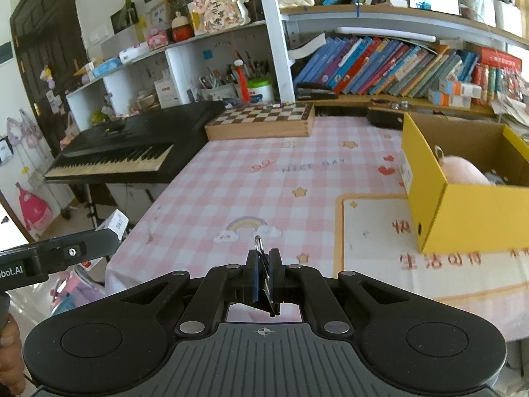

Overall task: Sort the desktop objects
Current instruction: 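Lift and carry the boxed item and binder clip toward the yellow box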

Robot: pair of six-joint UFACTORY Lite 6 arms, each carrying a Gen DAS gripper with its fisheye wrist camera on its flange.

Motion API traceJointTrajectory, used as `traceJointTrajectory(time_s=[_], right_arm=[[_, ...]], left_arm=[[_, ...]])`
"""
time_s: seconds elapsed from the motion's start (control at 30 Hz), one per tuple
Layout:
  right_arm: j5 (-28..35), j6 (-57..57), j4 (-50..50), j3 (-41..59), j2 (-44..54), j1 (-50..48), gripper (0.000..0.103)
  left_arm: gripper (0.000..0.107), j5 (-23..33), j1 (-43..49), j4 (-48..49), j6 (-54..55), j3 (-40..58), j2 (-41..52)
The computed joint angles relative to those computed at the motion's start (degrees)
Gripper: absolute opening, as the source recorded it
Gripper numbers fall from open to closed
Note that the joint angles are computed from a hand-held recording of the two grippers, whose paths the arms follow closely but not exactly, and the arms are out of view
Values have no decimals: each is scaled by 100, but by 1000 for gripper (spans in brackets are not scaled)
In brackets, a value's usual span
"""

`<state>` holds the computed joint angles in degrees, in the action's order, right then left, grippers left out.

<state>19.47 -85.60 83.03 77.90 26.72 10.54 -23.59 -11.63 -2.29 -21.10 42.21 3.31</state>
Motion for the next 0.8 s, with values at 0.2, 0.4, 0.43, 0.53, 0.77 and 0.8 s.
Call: traceJointTrajectory(time_s=[0.2, 0.4, 0.43, 0.53, 0.77, 0.8], right_arm=[[-192, -867, 1052, -1167, -807, -123, 5], [-328, -1273, 1653, -1995, -1424, -317, 5], [-353, -1304, 1723, -2095, -1505, -351, 5], [-381, -1418, 1882, -2331, -1688, -480, 5], [-346, -1467, 1851, -2611, -1913, -823, 5], [-333, -1458, 1824, -2628, -1927, -874, 5]], left_arm=[[56, -69, -171, 698, -639, -152, -19], [56, -20, -432, 1374, -1021, 73, 184], [56, -14, -470, 1488, -1090, 101, 213], [56, 28, -592, 1772, -1261, 249, 336], [56, 18, -879, 2104, -1476, 603, 684], [56, 25, -923, 2112, -1484, 669, 742]])
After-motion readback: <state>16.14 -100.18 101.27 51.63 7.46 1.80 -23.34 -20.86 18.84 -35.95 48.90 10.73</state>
